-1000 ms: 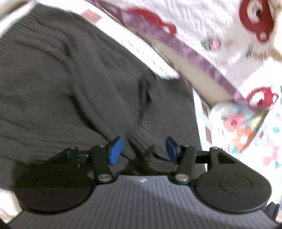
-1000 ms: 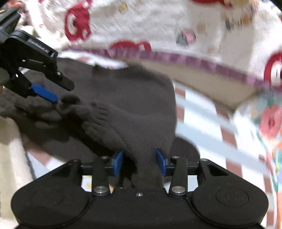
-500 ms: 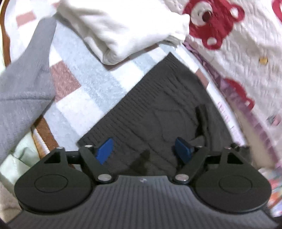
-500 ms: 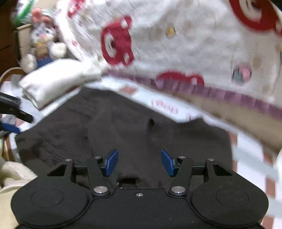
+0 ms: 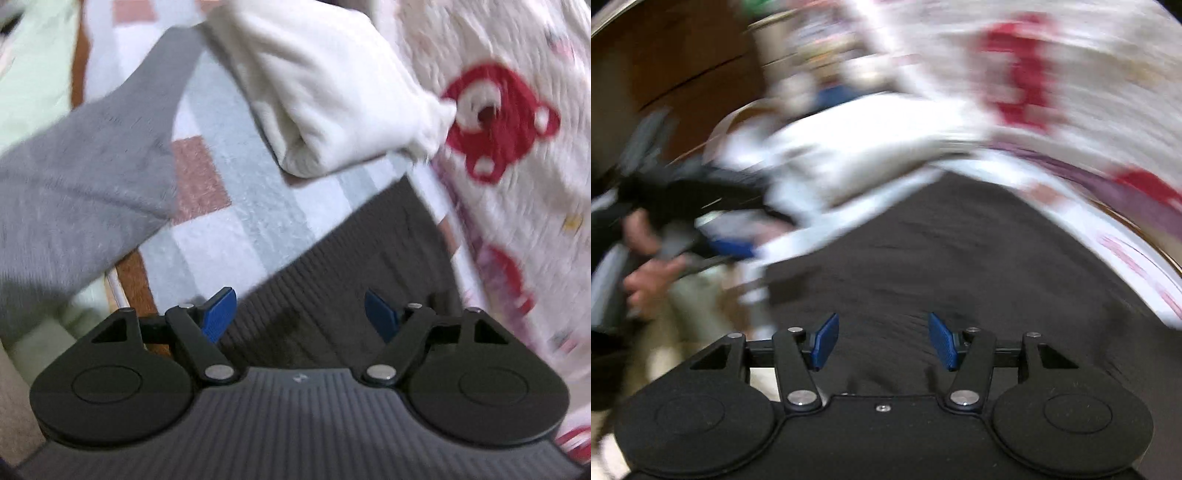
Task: Fold clothes
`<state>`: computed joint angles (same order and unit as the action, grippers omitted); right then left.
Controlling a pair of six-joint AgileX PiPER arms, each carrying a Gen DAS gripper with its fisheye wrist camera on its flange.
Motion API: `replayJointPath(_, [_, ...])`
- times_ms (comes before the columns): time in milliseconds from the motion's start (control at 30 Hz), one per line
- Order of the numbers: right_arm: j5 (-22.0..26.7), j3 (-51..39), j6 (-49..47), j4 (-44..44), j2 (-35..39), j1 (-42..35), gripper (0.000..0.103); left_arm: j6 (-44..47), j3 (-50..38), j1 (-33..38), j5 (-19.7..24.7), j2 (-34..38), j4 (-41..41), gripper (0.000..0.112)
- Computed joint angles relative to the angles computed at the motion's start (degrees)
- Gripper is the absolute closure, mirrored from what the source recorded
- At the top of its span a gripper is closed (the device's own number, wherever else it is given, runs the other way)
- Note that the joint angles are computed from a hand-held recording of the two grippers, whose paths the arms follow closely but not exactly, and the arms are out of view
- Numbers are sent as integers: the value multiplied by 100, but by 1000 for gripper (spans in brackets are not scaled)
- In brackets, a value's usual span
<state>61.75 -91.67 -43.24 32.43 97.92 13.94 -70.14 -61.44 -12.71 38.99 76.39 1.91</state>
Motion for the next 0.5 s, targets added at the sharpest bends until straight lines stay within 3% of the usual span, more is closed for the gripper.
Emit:
replayJointPath(100, [461, -915, 473, -659, 680, 912, 43, 201, 325, 305, -332, -156, -629, 41])
replayJointPath(200, [469, -1356, 788, -1158, 1164, 1542, 43, 141, 510, 370, -504, -262, -772, 41])
replayJointPath(400, [190, -1245, 1447, -1336, 1341, 1822, 42, 219, 594, 456, -679, -194, -959, 39])
replayJointPath(500, [425, -1446, 1417, -1717, 1466, 1993, 40, 272, 634, 479, -804, -157, -1053, 39])
